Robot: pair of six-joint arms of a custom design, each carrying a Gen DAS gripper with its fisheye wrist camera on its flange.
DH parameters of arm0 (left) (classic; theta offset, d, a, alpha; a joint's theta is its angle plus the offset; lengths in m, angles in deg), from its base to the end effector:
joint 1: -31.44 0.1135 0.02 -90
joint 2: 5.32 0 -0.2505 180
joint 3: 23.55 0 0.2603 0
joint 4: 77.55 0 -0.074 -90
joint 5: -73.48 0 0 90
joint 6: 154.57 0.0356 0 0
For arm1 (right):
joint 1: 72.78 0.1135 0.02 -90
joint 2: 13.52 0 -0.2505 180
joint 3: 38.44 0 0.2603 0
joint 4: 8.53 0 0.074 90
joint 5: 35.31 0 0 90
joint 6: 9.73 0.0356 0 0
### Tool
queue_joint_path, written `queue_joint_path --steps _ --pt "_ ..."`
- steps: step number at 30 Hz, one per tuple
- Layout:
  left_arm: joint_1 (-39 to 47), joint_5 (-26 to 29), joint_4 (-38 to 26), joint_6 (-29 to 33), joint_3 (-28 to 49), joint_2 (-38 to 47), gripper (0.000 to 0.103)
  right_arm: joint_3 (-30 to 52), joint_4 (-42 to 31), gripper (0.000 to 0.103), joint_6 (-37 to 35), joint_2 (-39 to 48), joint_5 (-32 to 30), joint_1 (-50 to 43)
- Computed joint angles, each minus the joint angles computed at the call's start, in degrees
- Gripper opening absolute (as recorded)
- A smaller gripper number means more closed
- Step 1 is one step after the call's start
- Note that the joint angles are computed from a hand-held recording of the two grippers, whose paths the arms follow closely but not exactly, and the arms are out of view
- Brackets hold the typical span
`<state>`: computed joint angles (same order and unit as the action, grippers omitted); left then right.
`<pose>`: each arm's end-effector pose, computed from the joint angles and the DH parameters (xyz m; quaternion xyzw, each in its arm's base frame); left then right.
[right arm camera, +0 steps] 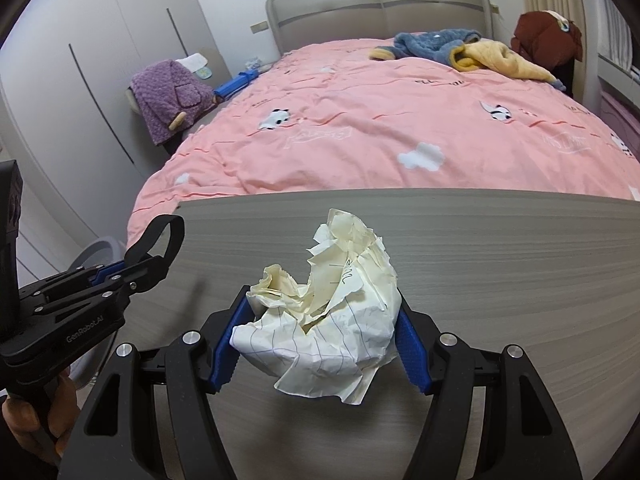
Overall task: Collect trash
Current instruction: 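Carry the strap and the tissue over the grey wastebasket with both grippers, then open both grippers to drop the strap and tissue into the wastebasket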
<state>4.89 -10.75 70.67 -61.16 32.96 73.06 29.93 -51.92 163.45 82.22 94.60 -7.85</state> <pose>0.2453 -0.1266 0.1738 0.2604 0.9126 -0.1093 0.2956 0.1519 0.2708 0.1474 0.2033 0.9060 0.0586 0.3667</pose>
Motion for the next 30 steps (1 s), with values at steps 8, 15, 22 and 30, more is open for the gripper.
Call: queue_joint_path --steps 8,15,22,30 --pt "13.33 4.9 -3.8 6.05 -5.44 -8.72 0.018 11.26 0.18 0.065 -7.92 6.93 -0.54 0.7" --pt "28.65 10.31 -5.42 13.72 -6.16 -8.51 0.018 23.72 1.8 0.065 -17.19 15.23 -3.72 -0.14" --pt "41.8 12.2 -2.23 18.85 -2.53 -1.43 0.018 41.72 1.5 0.065 -26.86 27.62 -9.54 -1.36" --pt "49.22 13.95 -1.79 22.14 2.32 5.67 0.018 66.1 -3.52 0.065 -34.65 43.6 -17.18 -2.72"
